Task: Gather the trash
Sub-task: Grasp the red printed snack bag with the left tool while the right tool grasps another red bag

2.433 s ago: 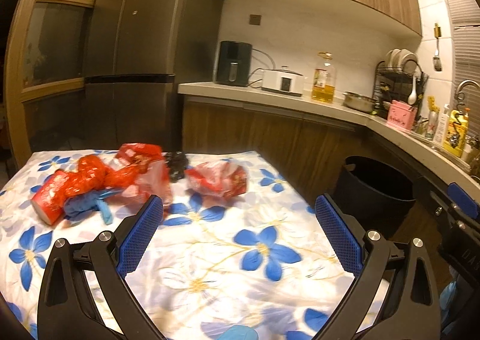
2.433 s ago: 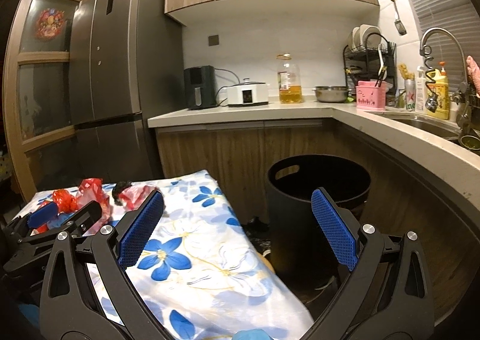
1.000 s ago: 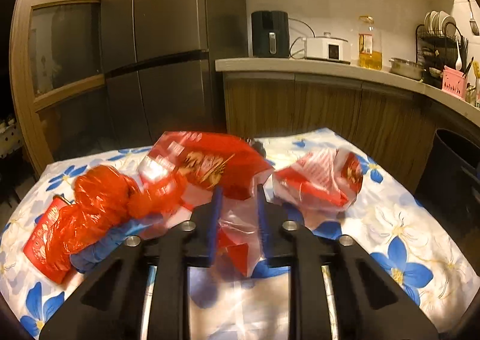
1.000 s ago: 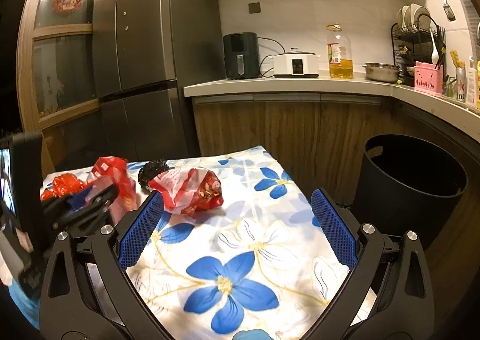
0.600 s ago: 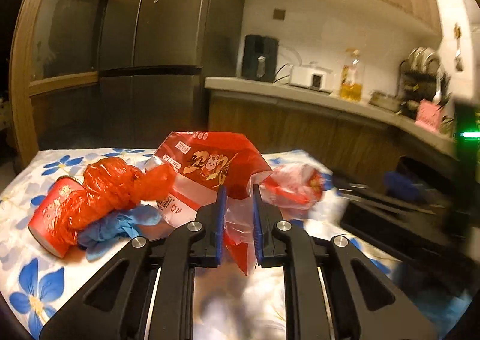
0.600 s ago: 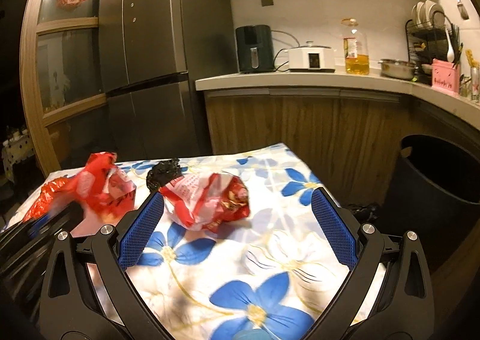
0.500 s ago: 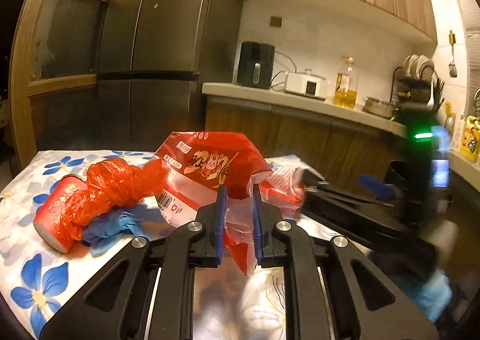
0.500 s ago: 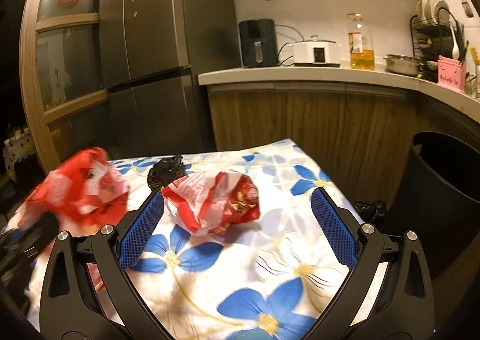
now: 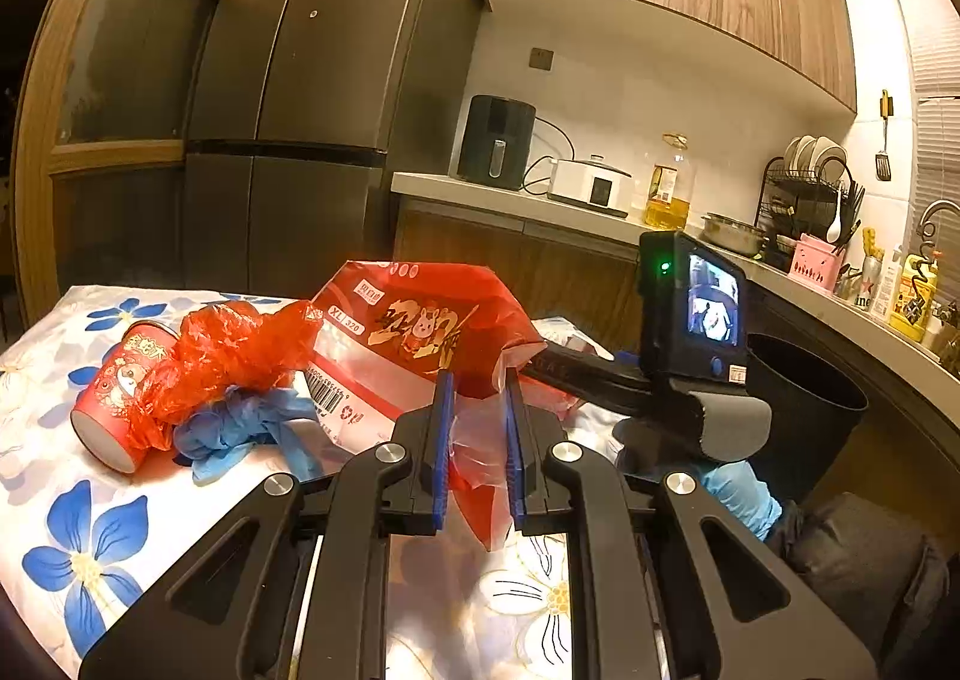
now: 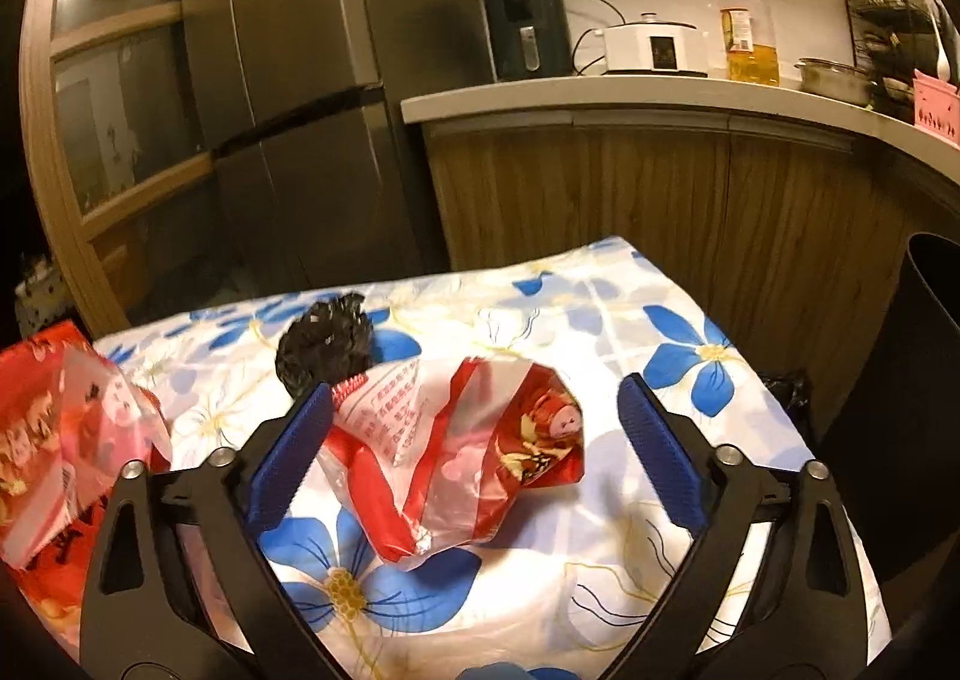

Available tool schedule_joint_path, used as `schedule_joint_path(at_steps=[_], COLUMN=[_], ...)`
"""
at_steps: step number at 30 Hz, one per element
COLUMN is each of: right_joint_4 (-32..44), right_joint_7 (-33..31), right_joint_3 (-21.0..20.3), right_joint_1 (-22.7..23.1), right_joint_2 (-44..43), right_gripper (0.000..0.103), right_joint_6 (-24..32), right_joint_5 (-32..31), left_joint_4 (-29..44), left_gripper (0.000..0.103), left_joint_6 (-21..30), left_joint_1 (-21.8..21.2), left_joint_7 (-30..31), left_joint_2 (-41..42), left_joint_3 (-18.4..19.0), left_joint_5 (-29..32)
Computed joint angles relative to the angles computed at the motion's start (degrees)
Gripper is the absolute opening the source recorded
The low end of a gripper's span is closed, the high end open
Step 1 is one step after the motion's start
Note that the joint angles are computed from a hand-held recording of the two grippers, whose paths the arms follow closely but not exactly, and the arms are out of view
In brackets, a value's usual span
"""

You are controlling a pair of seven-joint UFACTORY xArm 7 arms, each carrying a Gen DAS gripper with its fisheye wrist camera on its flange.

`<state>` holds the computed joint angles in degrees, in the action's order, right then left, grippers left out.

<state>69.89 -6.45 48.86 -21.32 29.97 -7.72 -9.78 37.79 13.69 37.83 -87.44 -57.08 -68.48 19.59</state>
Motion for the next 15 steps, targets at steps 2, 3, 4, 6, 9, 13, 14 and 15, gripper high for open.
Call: schedule_joint_path(at_steps=[2, 3, 4, 6, 9, 13, 14, 15], right_joint_4=[0.29, 0.28, 0.13, 0.18, -0.20, -2.66, -3.56, -4.90], right_joint_7=[-0.05, -0.49, -1.00, -2.22, -5.17, -8.73, -9.05, -9.12], right_joint_3=[-1.43, -1.24, -0.90, -0.60, 1.20, 7.25, 9.08, 11.33], right_joint_1=[1.38, 1.30, 1.01, 0.94, -0.16, -5.66, -7.53, -9.99], right_joint_2=[-0.40, -0.28, -0.27, -0.42, 0.08, 0.69, 0.81, 0.82], right_gripper=[0.065, 0.063, 0.055, 0.034, 0.014, 0.002, 0.001, 0.001], right_joint_6=[1.03, 1.43, 1.77, 3.44, 3.90, 2.62, 2.13, 1.41], right_joint_5=[0.48, 0.71, 1.04, 1.88, 3.20, 4.31, 4.20, 3.81], left_joint_4=[0.10, 0.00, -0.03, -0.18, -0.36, -0.66, -0.59, -0.62], left_gripper=[0.015, 0.015, 0.015, 0.015, 0.015, 0.015, 0.015, 0.015], left_joint_6=[0.03, 0.05, 0.02, -0.14, -0.76, -0.21, 0.02, 0.07], left_joint_1=[0.12, -0.02, -0.05, -0.11, -0.20, -1.26, -1.54, -1.79], left_joint_7=[0.14, 0.11, 0.13, 0.15, 0.32, 0.28, 0.35, 0.58], left_joint_2=[0.23, 0.16, 0.08, -0.04, 0.41, 0.47, 0.44, 0.53], left_joint_3=[-0.07, -0.06, -0.03, -0.12, -0.08, 0.17, 0.27, 0.59], left_joint_5=[-0.09, -0.12, -0.09, -0.03, -0.08, -0.26, -0.21, -0.07])
